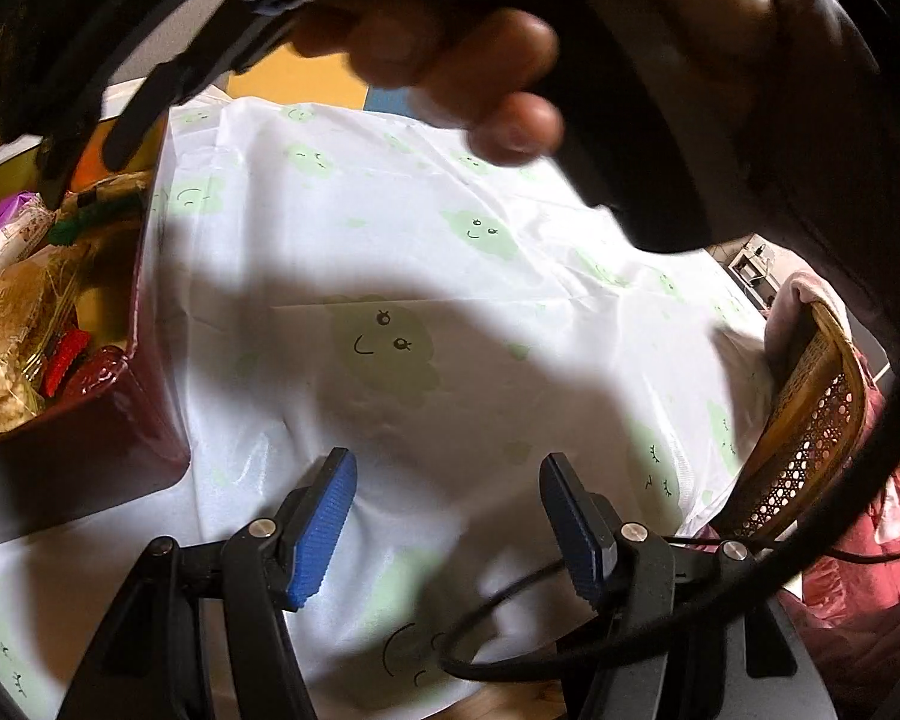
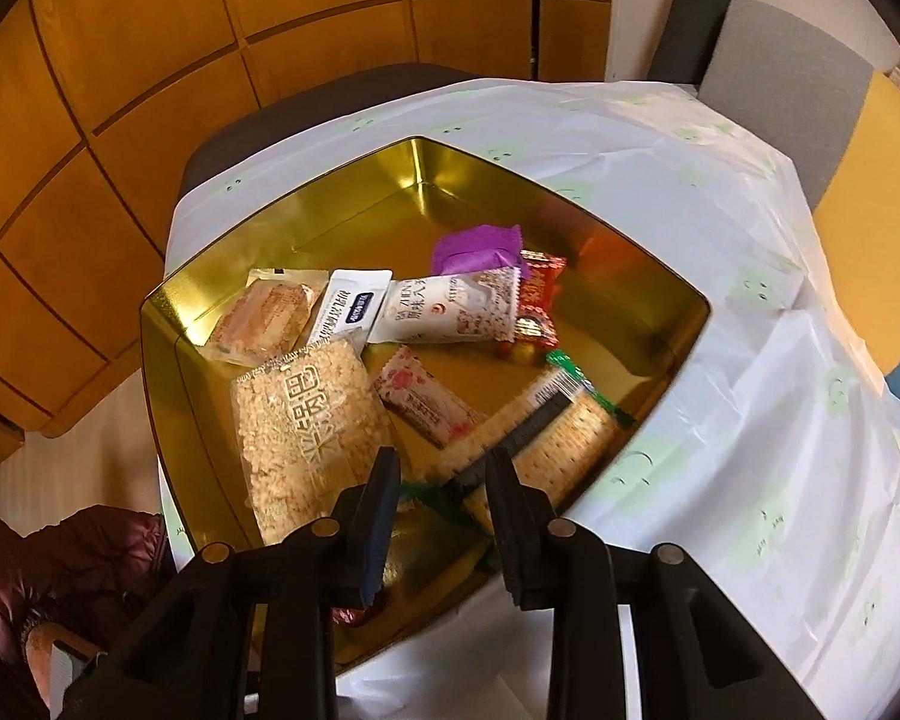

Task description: Organize snacks

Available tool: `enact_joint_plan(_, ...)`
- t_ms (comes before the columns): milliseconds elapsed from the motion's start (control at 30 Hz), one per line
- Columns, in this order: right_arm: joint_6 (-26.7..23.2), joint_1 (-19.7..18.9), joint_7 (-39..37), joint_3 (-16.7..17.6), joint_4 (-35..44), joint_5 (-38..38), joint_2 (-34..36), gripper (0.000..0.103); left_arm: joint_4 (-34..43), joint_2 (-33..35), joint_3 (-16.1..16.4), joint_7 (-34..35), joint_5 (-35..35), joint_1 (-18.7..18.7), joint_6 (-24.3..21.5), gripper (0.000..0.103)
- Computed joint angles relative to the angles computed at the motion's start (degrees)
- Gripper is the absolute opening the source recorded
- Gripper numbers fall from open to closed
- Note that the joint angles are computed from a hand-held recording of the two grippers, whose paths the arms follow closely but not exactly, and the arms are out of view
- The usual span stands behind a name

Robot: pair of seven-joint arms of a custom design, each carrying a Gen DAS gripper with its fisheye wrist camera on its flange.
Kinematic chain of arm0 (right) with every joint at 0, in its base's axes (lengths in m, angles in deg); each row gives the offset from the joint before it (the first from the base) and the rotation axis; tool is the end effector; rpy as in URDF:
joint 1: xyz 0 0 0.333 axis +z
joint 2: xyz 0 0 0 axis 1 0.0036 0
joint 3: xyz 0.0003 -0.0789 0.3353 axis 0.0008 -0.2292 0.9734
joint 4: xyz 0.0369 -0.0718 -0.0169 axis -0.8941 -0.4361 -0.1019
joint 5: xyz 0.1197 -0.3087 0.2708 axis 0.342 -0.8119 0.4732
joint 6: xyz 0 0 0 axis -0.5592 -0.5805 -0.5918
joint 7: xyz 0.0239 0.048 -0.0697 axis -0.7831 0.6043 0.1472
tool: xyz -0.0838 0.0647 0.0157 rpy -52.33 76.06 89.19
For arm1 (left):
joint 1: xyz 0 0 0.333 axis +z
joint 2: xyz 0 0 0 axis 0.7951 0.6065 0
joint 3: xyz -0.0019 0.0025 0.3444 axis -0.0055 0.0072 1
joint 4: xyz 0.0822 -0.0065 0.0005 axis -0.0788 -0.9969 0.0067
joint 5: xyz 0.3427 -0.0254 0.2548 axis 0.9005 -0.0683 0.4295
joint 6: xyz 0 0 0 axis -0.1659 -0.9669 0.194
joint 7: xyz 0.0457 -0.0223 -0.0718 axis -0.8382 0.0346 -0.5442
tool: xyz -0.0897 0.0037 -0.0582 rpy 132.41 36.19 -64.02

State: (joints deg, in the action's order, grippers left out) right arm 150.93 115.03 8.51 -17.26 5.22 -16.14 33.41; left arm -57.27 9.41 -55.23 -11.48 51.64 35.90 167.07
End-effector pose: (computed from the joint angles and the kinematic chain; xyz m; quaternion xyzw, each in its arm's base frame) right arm 0.7105 0.4437 0.5118 -0.9664 0.0511 0.0238 0.2508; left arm 0.5580 -0.2983 0.4186 -0.6978 0.6055 -0.3579 0.1358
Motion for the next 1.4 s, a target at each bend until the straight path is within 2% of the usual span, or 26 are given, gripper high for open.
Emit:
enact_joint_plan(400,8.6,-5.2,-1.1,-0.1,-16.6,4.2,-10.1,0.030,1.7,0.5,0.2,-2.1,2.9,-0.9,-3.1,0.065)
enact_joint_plan(767,20.4,-9.1,2.8,-1.5,-30.6,7.9,-17.6,0.030,4.0,1.2,-0.9,-3.1,6.3,-1.4,-9.0,0.069)
enact_joint_plan(1133,30.3,-11.2,6.1,-2.2,-40.2,9.4,-21.9,0.030,6.4,1.9,-1.9,-2.6,7.3,-2.1,-15.2,0.070)
enact_joint_plan(1300,42.3,-9.7,10.7,-4.9,-45.7,3.7,-24.2,0.030,6.9,0.8,-1.8,-6.0,11.0,-2.8,-17.8,0.070)
enact_joint_plan(1400,49.1,-7.4,19.6,-8.8,-46.6,-4.1,-24.0,0.030,6.7,-1.0,-1.9,-9.8,14.9,-2.9,-18.8,0.073)
